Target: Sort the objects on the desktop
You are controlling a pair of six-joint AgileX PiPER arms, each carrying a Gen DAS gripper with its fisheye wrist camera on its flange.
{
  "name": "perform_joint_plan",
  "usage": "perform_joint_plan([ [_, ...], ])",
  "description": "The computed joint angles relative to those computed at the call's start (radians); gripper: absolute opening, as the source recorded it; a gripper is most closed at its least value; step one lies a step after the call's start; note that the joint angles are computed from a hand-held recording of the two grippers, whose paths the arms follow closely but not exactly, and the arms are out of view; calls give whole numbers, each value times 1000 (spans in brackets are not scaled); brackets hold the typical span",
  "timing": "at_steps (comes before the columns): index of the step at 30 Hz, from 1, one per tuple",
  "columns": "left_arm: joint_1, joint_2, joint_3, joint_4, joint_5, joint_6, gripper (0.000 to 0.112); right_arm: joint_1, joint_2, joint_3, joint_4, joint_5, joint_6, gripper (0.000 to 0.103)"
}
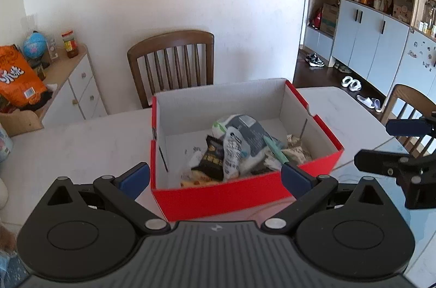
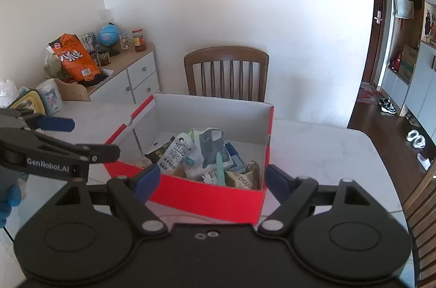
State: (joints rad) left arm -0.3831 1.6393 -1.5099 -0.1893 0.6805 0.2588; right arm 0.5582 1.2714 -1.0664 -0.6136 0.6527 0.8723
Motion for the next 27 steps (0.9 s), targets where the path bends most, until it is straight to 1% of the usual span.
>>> perform_joint_plan([
  [7,10,-50,69,-42,0,30,103,76,-37,37,-92,34,83,84],
  [12,15,-76,106,-57,4,38,103,116,-63,66,-126,56,130,84],
  [16,9,-101,140,-53,-20,41,103,152,-76,87,-171,83,171,84],
  [21,13,-113,158,-96,-23,75,103,173,-94,109,-175,98,194,84],
  [25,7,-122,175,-100,-28,82,103,177,-102,115,-174,105,201,84],
  [27,-2,-124,180,-72,-33,54,103,179,-103,115,-177,109,200,84],
])
